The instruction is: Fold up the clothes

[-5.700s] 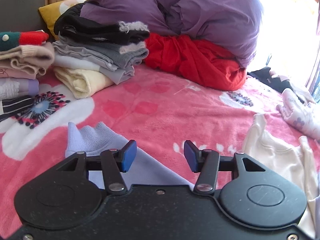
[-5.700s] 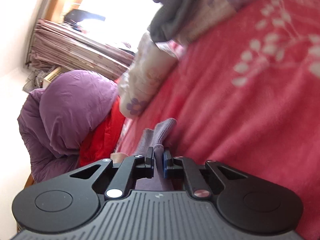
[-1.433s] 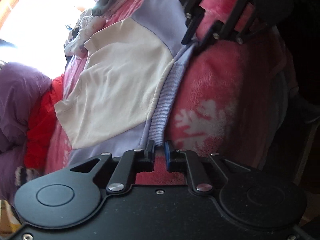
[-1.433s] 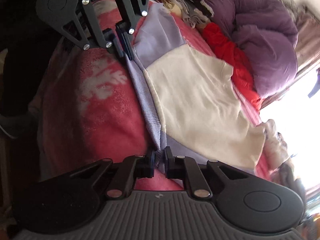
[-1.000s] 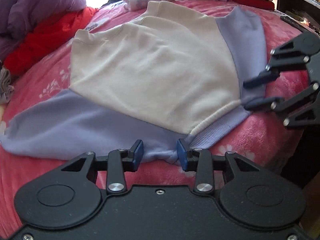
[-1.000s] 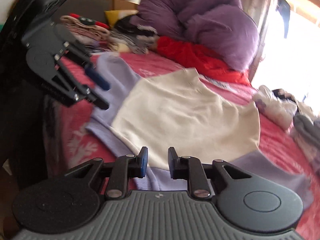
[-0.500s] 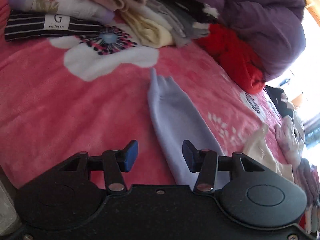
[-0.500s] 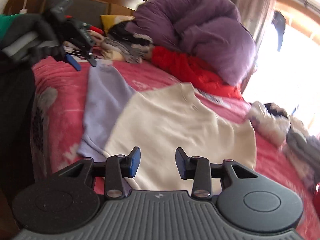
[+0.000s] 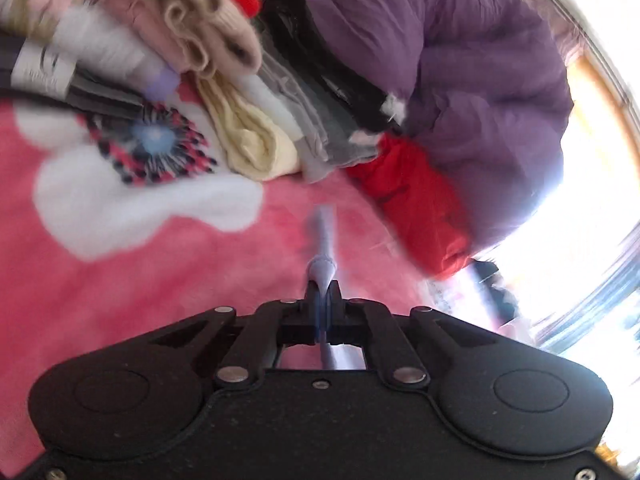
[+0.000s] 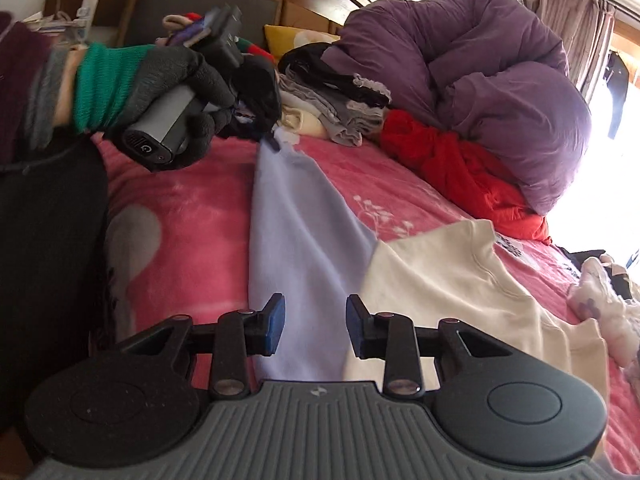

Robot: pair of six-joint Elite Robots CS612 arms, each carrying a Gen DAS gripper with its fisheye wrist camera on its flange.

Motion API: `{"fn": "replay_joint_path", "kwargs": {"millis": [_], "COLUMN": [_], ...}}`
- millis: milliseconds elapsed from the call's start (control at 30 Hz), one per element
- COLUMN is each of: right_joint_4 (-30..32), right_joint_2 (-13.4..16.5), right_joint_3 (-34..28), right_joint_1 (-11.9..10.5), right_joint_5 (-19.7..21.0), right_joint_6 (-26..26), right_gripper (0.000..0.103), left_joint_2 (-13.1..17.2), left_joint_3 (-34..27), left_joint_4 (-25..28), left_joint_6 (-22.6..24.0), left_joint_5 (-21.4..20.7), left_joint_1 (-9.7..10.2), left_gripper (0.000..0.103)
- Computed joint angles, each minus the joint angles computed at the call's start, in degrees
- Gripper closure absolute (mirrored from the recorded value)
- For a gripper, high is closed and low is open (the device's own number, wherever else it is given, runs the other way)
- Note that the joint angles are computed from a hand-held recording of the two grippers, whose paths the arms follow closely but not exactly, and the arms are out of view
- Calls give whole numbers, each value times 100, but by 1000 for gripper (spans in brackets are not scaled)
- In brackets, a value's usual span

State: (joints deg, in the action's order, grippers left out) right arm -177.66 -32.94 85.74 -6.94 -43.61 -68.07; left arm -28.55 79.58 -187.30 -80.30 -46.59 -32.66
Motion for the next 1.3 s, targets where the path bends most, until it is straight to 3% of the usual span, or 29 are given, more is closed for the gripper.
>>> {"fn": "replay_joint_path", "kwargs": {"millis": [67,100,133,167,200,267,333,367,433,533,567,633,667,733,900,1033,1067,1133,1200,1300], "right_joint_4": [785,818,611,539,583,580,449,405,304,256,237,196,172,293,870,1176,1255,1357,1524,1752], "right_joint_2": [-65,-70,-51,-54,-67,-89,-95,-100,-104,-113,-113,-120,-122,-168,-309,-233,-176,-68,-15,21], "right_joint_3": [-47,-21,37,66,70,106,158,180,216,234,246,284,295,311,274,60,-44,-238,-366,-452], "right_joint_1": [143,144,134,124,105,78,70,74,81,83,81,75,78,80,-53,-282,-307,-345,-326,-329], "right_joint_5": [-464,-470,-443,-429,-358,-281,-288,-311,-349,-376,-389,-405,-431,-486,-312,329,395,453,263,162], "right_joint_6": [-416,-590,-576,-490,-409,-377,-304,-299,-273,-233,-208,-127,-83,-129,-420,327,553,1037,1145,1142], "right_gripper": [75,76,76,76,76,76,76,76,76,76,76,76,76,76,78,78,78,77,75,75], "left_joint_2": [-110,-167,-184,-233,-262,-234,-104,-52,22,192,252,311,356,411,365,303,326,447,441,418], "left_joint_3": [30,46,80,106,121,130,69,-6,-237,-645,-810,-1058,-1145,-1199,-1026,-818,-876,-976,-902,-859], "left_joint_4": [1027,1214,1176,1379,1568,1225,191,-72,-42,109,343,1072,1156,949,226,-19,205,73,-194,-486], "left_joint_6": [-240,-391,-464,-413,-344,148,890,1214,1722,2024,1976,1585,1358,930,572,255,152,-265,-629,-462], "left_joint_5": [-434,-394,-213,208,722,1032,615,355,-96,-932,-1206,-1329,-1327,-1306,-1604,-1799,-1838,-1770,-1439,-1985], "left_joint_1": [82,73,45,-33,-119,-195,-176,-163,-122,-15,36,97,122,146,189,205,249,308,264,243], "left_gripper": [100,98,90,73,67,62,63,64,64,65,64,66,66,61,61,59,59,59,59,58]}}
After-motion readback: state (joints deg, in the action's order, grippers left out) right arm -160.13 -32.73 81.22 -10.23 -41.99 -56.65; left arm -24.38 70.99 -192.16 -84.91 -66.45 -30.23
